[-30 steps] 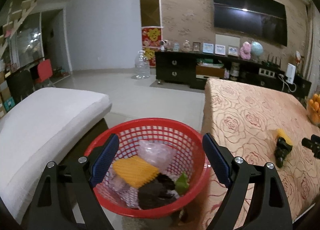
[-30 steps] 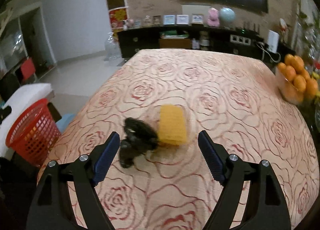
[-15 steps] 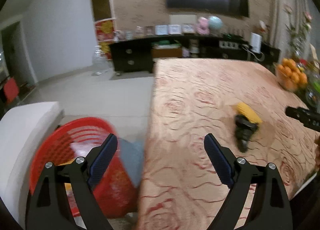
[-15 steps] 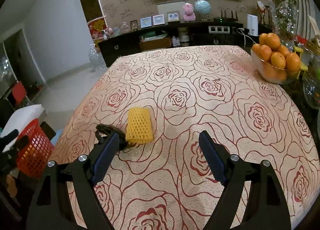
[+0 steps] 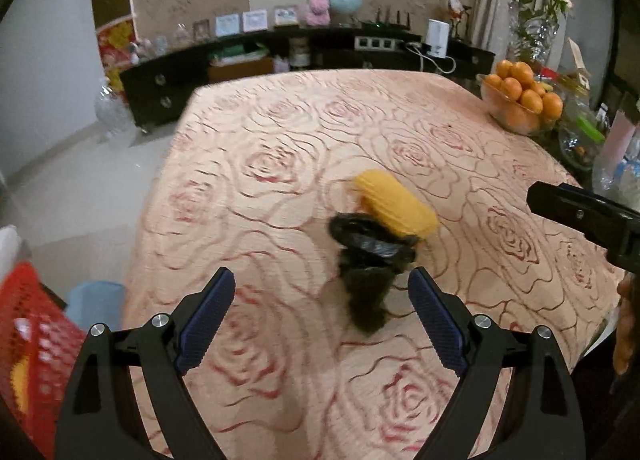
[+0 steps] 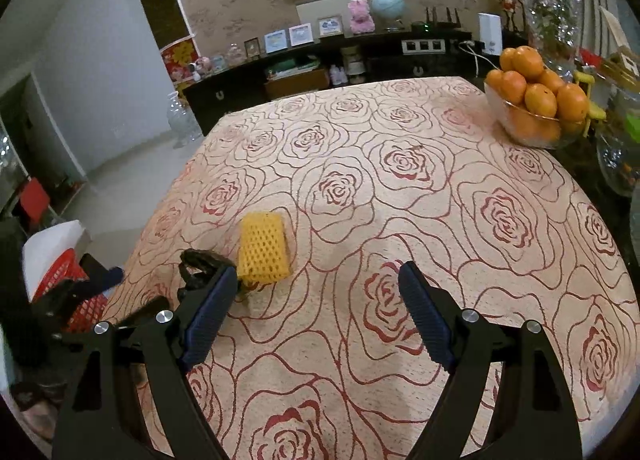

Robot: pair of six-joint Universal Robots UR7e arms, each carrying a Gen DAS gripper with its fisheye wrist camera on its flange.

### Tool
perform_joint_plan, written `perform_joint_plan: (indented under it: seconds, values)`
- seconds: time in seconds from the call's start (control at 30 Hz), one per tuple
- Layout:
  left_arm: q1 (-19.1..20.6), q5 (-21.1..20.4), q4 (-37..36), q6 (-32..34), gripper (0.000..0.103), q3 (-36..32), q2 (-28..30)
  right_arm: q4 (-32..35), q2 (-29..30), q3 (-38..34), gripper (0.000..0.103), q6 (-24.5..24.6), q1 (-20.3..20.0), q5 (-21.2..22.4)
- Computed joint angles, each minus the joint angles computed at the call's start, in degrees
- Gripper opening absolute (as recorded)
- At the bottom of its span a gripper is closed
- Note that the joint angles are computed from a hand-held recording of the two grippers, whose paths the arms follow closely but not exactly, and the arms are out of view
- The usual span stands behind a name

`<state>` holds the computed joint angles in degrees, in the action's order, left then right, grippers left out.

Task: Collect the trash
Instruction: 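Grasp the black plastic bag with left tool while right grasps the yellow foam net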

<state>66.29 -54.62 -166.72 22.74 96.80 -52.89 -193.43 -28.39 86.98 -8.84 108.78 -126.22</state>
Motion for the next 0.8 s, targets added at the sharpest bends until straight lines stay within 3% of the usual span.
perform_joint_plan:
  seconds: [0.23, 0.37, 0.47, 0.57, 0.8]
  values:
    - [1.52, -3.23, 1.13, -1.01, 0.083, -2.25, 2.52, 2.23, -0.4, 0.14, 0.08, 2.11, -0.32, -1.14]
    - [1.88, -4.48, 2.87, -1.83, 0.053, -3.47, 3.18, 2.82, 0.03, -0.31, 0.08, 1.62, -0.31, -1.0]
    - [2.09, -5.34, 3.64, -1.94, 0.037, -3.61, 3.24, 3.16, 0.28, -0.51, 0.08, 1.43, -0.31, -1.14]
    - [2.16, -6.03, 2.68, -1.55, 0.032, -3.14, 2.98, 3.31, 0.52, -0.75, 0.08, 1.24, -0.39, -1.33]
    - [1.7, -4.86, -0.16, -2.34, 0.032, -0.21, -0.34, 2.41, 1.24, -1.36, 0.08, -0.85, -0.35, 0.0]
